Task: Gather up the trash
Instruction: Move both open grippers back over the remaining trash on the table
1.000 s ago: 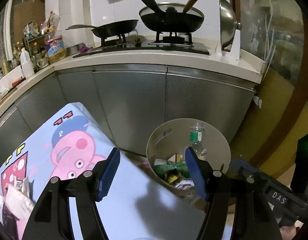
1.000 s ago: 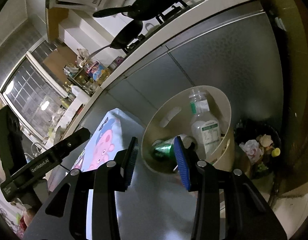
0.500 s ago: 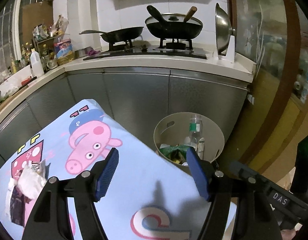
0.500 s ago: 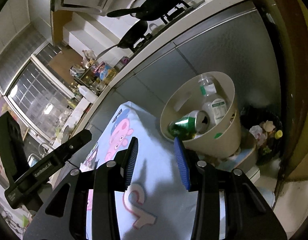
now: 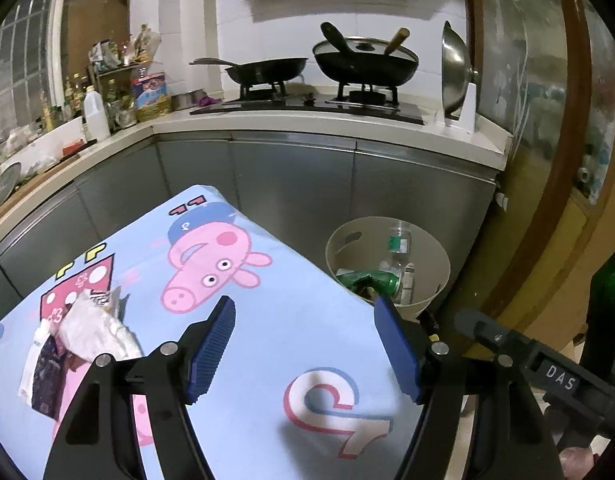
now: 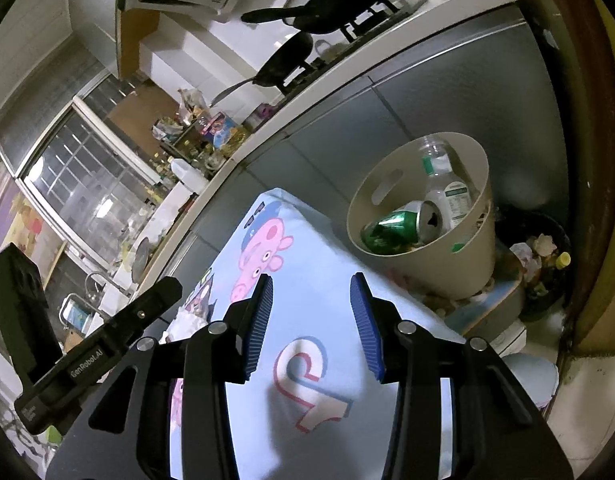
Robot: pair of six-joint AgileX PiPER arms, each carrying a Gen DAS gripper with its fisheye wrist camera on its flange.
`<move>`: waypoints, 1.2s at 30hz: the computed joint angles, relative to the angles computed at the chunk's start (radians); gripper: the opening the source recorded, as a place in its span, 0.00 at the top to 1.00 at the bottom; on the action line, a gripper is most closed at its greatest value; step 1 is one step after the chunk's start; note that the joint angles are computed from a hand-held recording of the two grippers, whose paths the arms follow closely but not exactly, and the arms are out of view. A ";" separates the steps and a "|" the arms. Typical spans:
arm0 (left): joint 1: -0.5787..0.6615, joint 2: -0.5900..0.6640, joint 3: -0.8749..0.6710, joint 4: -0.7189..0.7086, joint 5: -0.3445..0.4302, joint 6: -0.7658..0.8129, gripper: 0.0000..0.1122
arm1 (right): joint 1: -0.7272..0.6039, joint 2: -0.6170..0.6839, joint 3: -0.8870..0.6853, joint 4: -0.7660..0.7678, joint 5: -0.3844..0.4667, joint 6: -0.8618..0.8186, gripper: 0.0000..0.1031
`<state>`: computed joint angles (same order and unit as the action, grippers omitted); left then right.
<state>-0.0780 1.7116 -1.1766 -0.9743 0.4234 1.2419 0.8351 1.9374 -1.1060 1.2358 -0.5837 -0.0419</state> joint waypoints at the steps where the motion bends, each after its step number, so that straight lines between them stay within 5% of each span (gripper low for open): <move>1: 0.008 -0.004 0.006 -0.007 0.002 0.008 0.36 | 0.004 -0.001 -0.006 0.011 0.000 -0.015 0.61; 36: 0.220 -0.051 0.053 -0.181 0.100 0.215 0.35 | 0.072 0.095 -0.288 0.368 0.021 -0.486 0.60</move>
<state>0.1424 1.6602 -1.1236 -1.1558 0.5239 1.4566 0.9073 2.0320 -1.3941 1.6036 -0.5629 -0.5280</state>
